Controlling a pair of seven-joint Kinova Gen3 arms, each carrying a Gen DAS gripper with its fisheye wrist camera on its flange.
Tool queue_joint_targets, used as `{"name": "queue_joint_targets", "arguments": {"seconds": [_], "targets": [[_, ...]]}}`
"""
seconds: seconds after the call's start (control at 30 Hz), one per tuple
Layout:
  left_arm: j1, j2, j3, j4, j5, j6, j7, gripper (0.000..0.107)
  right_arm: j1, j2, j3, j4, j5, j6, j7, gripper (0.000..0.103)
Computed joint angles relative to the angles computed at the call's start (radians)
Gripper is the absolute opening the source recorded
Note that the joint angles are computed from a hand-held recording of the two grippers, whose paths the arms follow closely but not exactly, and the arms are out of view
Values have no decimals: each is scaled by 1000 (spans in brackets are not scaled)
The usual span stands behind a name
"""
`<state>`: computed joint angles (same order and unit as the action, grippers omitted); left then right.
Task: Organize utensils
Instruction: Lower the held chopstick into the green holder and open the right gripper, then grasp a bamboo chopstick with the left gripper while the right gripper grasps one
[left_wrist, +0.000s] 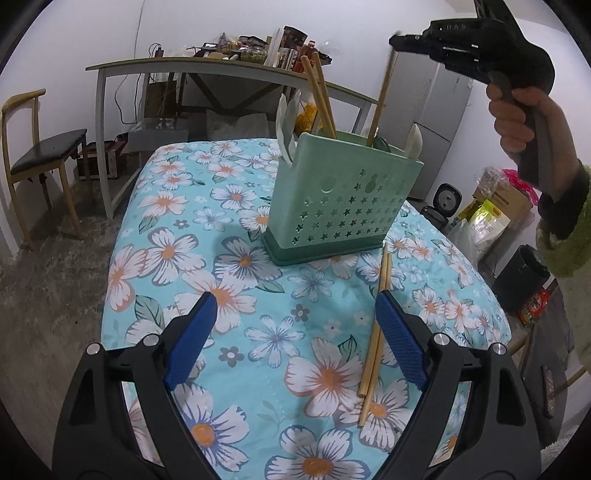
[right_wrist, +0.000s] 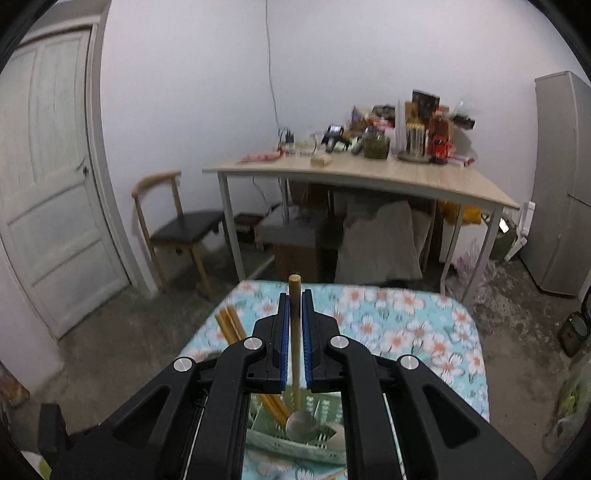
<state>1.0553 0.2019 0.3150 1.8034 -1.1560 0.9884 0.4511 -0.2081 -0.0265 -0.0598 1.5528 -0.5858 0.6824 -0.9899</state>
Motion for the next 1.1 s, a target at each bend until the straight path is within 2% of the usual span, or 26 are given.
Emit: {"name": "queue_joint_targets", "arguments": {"seconds": [0.03, 0.1, 0.33, 0.53, 0.67, 0.8, 0.9, 1.0, 1.1], "targets": [[1, 0, 0, -1, 1, 2, -1, 83, 1, -2, 2, 4, -6, 5, 1, 15], [2, 0, 0, -1, -1, 4, 1, 83, 9, -16, 16, 21, -52, 2, 31, 34], [8, 9, 1, -27, 4, 10, -33, 84, 53, -70, 108, 73, -238, 68, 149, 36], [23, 30, -6, -66, 6, 21, -94, 83, 124, -104, 214, 207, -401, 208, 253, 36], [19, 43, -17, -91, 25, -3, -157, 83, 200, -61, 244, 320, -440, 314, 279, 36], [8, 61, -32, -125, 56, -46, -257, 83, 286, 36, 246, 444, -461, 389, 293, 36], [-4, 73, -47, -147, 90, -92, -331, 75, 348, 94, 233, 520, -483, 402, 326, 36], [-15, 92, -76, -184, 161, -146, -445, 60, 397, 139, 206, 563, -509, 415, 353, 34], [-99, 117, -27, -216, 240, -204, -567, 47, 443, 165, 178, 596, -528, 417, 397, 33]]}}
